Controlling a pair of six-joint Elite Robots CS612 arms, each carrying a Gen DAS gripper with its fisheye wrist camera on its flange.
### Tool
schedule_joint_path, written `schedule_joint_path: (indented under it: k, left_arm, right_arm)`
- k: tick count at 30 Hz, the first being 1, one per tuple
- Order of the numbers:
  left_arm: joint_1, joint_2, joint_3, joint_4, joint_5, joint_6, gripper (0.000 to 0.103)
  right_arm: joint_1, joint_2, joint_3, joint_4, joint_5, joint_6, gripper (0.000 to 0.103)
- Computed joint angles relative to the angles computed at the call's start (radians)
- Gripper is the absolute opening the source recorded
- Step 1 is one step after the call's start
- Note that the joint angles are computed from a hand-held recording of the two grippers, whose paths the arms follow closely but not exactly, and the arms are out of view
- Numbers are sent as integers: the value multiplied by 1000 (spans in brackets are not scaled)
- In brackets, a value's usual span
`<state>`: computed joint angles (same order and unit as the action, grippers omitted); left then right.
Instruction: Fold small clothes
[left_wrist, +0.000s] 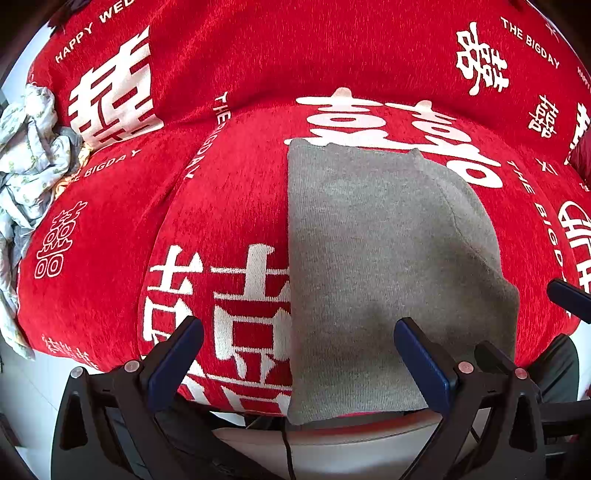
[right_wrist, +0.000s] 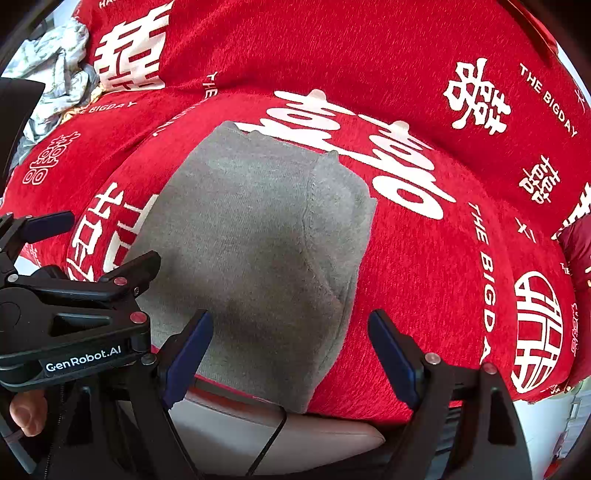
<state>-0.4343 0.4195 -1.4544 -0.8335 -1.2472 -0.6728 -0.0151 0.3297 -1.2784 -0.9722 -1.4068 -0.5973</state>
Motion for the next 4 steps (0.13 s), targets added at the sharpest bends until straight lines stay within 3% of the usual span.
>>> schedule_joint_path:
  k: [4]
  left_arm:
    - [0,4,-5,-6,5,0,103]
  right_arm:
    - [1,4,-7,5,1,3,88]
